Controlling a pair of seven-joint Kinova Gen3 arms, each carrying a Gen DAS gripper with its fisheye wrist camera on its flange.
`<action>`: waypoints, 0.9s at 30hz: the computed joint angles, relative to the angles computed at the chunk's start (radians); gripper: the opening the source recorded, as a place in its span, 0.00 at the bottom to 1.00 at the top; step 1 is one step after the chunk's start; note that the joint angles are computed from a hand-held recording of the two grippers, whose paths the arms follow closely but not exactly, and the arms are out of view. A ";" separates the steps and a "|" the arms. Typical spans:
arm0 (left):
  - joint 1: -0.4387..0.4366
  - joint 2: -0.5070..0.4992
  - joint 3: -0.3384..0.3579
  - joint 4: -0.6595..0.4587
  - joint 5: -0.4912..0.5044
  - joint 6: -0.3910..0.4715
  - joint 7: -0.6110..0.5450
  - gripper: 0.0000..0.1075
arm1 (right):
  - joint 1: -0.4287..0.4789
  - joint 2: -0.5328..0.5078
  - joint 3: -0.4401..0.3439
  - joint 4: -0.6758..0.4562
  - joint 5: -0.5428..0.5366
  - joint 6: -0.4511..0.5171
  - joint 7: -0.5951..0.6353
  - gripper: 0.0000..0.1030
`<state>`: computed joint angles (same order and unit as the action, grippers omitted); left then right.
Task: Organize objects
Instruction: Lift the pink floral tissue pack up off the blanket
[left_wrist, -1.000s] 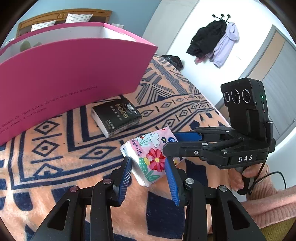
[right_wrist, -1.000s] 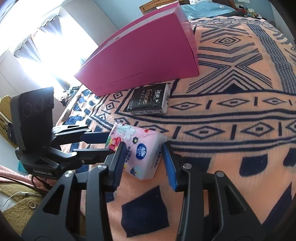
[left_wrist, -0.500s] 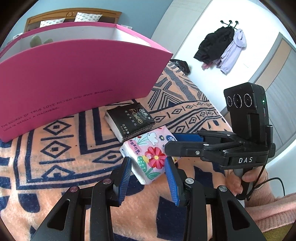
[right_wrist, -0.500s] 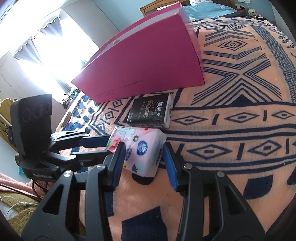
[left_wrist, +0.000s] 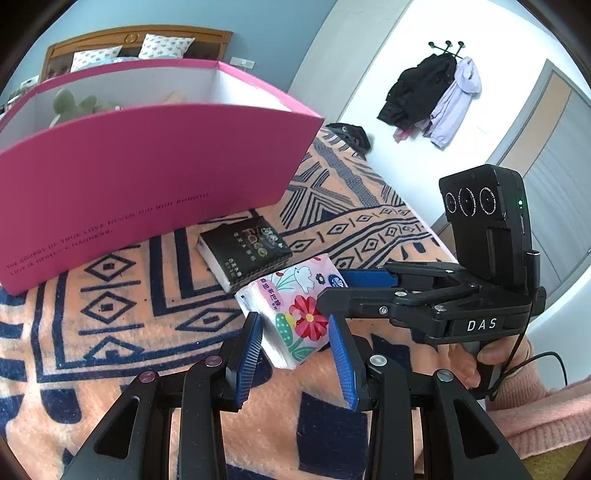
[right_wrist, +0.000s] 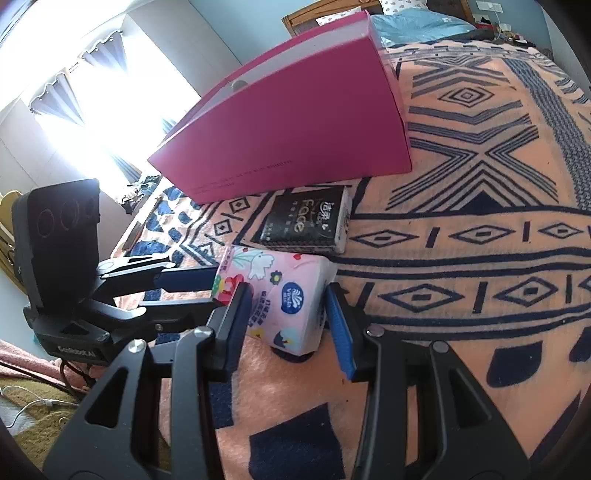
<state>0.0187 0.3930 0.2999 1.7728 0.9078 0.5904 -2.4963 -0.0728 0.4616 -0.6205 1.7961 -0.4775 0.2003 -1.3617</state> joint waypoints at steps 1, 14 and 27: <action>-0.001 -0.003 0.000 0.002 0.001 -0.002 -0.002 0.34 | 0.003 -0.003 -0.006 0.002 -0.001 -0.005 0.002 0.43; -0.017 -0.037 -0.005 -0.010 0.063 -0.003 -0.070 0.34 | -0.032 -0.056 0.020 -0.023 0.046 -0.027 -0.007 0.43; -0.009 -0.060 -0.020 -0.025 0.090 -0.021 -0.105 0.34 | -0.012 -0.064 0.010 -0.058 0.060 -0.033 0.008 0.43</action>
